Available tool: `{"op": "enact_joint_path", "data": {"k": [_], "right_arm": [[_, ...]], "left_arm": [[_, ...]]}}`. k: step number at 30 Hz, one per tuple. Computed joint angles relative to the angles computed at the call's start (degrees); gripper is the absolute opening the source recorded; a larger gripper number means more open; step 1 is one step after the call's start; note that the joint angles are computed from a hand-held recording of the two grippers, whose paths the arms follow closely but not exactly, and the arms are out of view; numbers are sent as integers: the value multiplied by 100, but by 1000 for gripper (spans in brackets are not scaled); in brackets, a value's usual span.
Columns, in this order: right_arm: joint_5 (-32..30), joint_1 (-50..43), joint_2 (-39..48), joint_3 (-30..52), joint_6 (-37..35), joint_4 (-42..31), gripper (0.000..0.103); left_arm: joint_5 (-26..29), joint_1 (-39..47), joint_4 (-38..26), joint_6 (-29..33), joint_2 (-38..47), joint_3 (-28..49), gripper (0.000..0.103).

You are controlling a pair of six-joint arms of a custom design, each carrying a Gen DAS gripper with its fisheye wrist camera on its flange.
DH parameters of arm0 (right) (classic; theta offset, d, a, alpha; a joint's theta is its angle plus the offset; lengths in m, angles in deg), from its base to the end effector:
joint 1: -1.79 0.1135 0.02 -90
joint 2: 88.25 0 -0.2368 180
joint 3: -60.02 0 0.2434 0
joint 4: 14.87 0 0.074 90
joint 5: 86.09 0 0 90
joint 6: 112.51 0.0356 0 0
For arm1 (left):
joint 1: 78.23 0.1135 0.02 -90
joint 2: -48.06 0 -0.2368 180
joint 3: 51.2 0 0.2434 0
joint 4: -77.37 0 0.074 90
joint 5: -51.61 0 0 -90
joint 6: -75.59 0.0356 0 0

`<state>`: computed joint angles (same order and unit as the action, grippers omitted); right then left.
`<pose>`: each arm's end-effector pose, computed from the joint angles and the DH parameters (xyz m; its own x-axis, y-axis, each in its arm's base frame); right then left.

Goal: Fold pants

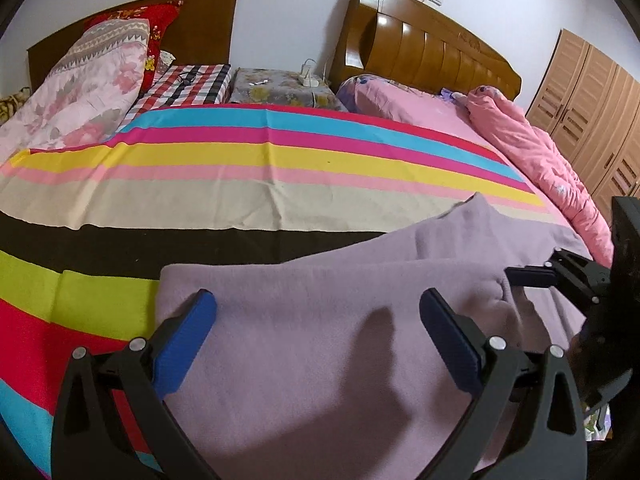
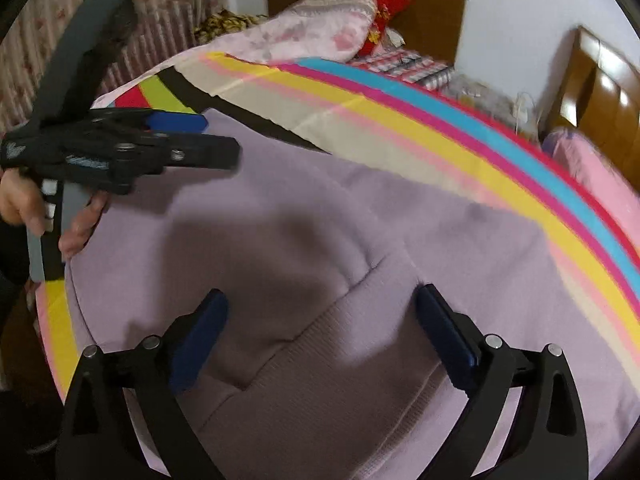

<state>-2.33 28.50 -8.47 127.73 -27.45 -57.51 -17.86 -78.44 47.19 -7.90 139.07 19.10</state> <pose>0.2477 0.1289 0.2064 -0.6831 -0.4396 -0.5832 -0.5638 0.8250 0.0386 0.3195 -0.0137 0.1809 -0.7455 0.1089 -0.6576 0.3112 0.9293 -0.1988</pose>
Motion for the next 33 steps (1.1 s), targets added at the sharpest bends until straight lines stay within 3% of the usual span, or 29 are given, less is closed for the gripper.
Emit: {"op": "enact_joint_path", "data": {"k": [5, 7, 11, 15, 18, 21, 23, 27, 29, 31, 33], "right_arm": [[246, 7, -1180, -495, 319, -239, 92], [392, -8, -1153, -585, 241, -461, 93], [-457, -583, -1077, -754, 557, -617, 94], [282, -159, -1889, -972, 661, -787, 96], [280, -83, -2179, -1287, 527, -922, 95], [-429, -819, -2273, -1554, 477, -1082, 95], [-114, -901, -2529, -1606, 440, -1204, 95], [-245, -1405, -3269, -1949, 72, -1616, 95], [-252, -1670, -3699, -2108, -70, -1870, 95], [-375, -2068, -4203, -2198, -247, -2144, 96], [-683, -2607, -4654, -2284, -539, -2476, 96]], "left_arm": [[-174, -73, 24, 25, -4, -32, 101], [-219, -92, 28, 37, -3, -37, 101], [-311, -147, 35, 37, -35, -65, 101], [-509, -226, 22, 56, -42, -64, 101], [-652, -299, 16, 67, -43, -68, 101], [-838, -386, -7, 89, -34, -52, 101], [-1041, -495, -29, 93, -27, -37, 101], [-1432, -695, -55, 127, -30, -32, 101], [-1729, -766, 109, -5, -242, -214, 101], [-2452, -1062, 374, -450, -929, -686, 101], [-2381, -1442, 411, -788, -1915, -1231, 101]]}}
